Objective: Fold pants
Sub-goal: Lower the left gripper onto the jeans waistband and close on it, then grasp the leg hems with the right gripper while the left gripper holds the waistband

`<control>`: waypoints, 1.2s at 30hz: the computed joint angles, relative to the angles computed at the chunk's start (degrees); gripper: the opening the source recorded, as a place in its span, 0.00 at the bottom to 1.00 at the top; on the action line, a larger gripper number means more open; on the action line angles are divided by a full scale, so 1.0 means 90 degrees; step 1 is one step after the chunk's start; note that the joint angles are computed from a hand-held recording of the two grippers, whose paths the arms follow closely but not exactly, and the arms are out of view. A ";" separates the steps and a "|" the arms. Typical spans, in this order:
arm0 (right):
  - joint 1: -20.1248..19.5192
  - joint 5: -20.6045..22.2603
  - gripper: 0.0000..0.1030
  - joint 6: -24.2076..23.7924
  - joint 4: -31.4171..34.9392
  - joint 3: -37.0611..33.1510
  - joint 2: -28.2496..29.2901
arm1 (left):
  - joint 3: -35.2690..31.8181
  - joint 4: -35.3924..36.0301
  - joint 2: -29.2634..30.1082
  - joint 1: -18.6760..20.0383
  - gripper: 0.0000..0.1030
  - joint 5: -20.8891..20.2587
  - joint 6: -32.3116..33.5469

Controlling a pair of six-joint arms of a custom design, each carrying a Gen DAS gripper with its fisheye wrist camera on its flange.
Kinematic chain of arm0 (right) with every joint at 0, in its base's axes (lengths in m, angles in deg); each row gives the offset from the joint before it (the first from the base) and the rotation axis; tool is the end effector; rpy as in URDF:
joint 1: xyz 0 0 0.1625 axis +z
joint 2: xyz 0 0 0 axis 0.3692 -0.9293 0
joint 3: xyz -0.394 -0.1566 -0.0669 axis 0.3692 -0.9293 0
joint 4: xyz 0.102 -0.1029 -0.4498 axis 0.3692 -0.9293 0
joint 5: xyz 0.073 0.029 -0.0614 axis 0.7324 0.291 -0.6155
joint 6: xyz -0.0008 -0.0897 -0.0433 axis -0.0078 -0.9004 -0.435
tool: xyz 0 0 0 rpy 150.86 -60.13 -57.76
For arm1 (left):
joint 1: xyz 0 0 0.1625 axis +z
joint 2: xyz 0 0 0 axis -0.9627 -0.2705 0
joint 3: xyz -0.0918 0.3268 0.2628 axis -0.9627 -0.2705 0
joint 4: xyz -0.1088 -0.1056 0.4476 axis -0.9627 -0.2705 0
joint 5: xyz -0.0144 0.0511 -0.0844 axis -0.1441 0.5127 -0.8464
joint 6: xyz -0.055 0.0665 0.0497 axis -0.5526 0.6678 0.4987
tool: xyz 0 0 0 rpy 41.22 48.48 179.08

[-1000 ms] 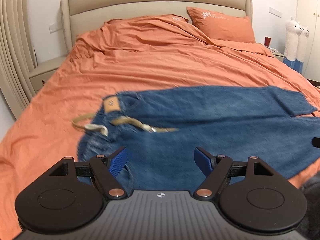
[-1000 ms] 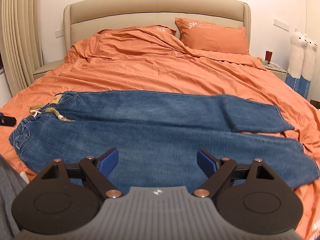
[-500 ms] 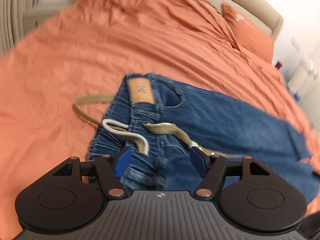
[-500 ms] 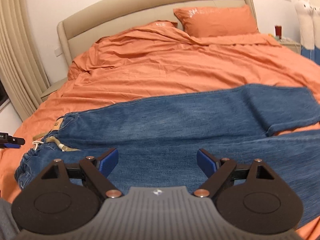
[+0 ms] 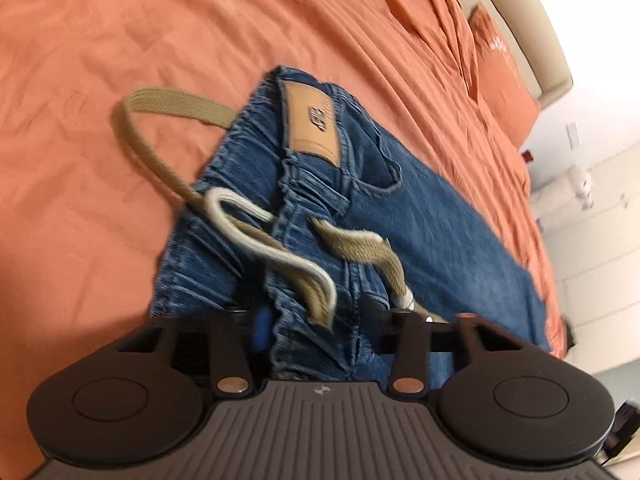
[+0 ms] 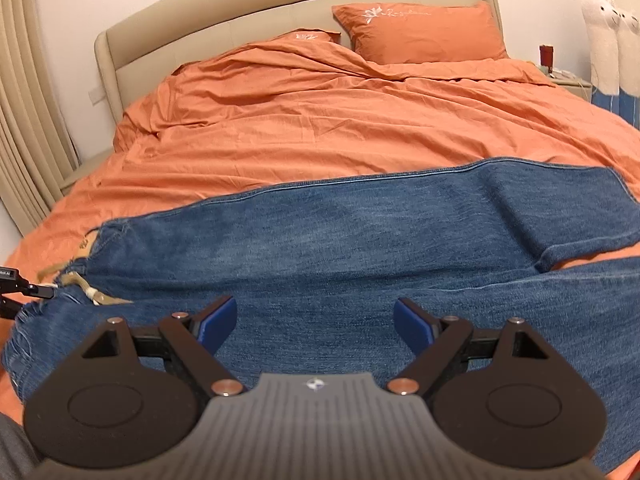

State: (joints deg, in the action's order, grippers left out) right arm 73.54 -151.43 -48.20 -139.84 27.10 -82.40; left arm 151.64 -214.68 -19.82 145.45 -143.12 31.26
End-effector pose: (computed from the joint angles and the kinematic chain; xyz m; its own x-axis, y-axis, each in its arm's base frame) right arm 0.1399 -0.5797 0.2981 -0.8356 0.0629 0.5457 -0.3739 0.6625 -0.6490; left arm -0.0874 -0.7550 0.2358 -0.9907 -0.0466 -0.1277 0.0202 0.8786 -0.4771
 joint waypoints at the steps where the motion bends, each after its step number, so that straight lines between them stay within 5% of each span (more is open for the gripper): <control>1: 0.0001 -0.0024 0.80 -0.0037 -0.0011 -0.0009 0.0014 | 0.0081 -0.0127 -0.0036 -0.0067 0.16 0.0131 0.0014; 6: -0.0009 -0.0011 0.80 -0.0026 -0.0081 0.0030 -0.0032 | 0.0737 -0.1183 -0.0349 -0.0889 0.07 0.1699 0.1005; 11: -0.0013 0.0069 0.80 0.0016 -0.0209 0.0136 -0.0131 | 0.0812 -0.0736 -0.0381 -0.1221 0.08 0.2873 0.1136; 18: -0.0073 -0.0036 0.80 0.0282 -0.0033 0.0102 -0.0165 | 0.0267 0.0188 0.0244 -0.0856 0.10 0.3215 0.0663; 22: -0.0141 -0.0119 0.80 0.0614 0.0129 0.0050 -0.0183 | 0.0183 0.0518 0.0335 -0.0973 0.28 0.3691 0.0789; 25: -0.0157 -0.0196 0.80 0.0749 0.0227 0.0004 -0.0178 | 0.0270 0.0506 0.0272 -0.1221 0.41 0.4192 0.1080; 30: -0.0150 0.0112 0.80 0.0758 0.0332 0.0136 -0.0464 | 0.0751 0.0130 -0.0166 -0.1677 0.41 0.4444 0.2314; 33: -0.0130 0.0419 0.80 0.0819 0.0527 0.0249 -0.0786 | 0.0949 0.0769 -0.0480 -0.1932 0.41 0.4265 0.2804; 36: 0.0110 0.0110 0.80 0.0547 0.0491 0.0275 -0.0951 | 0.0995 0.1533 -0.0557 -0.2113 0.42 0.4193 0.3197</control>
State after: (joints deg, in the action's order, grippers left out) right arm 74.53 -150.44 -43.28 -135.43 29.57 -90.96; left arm 160.60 -200.88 -24.83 126.43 -105.39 60.03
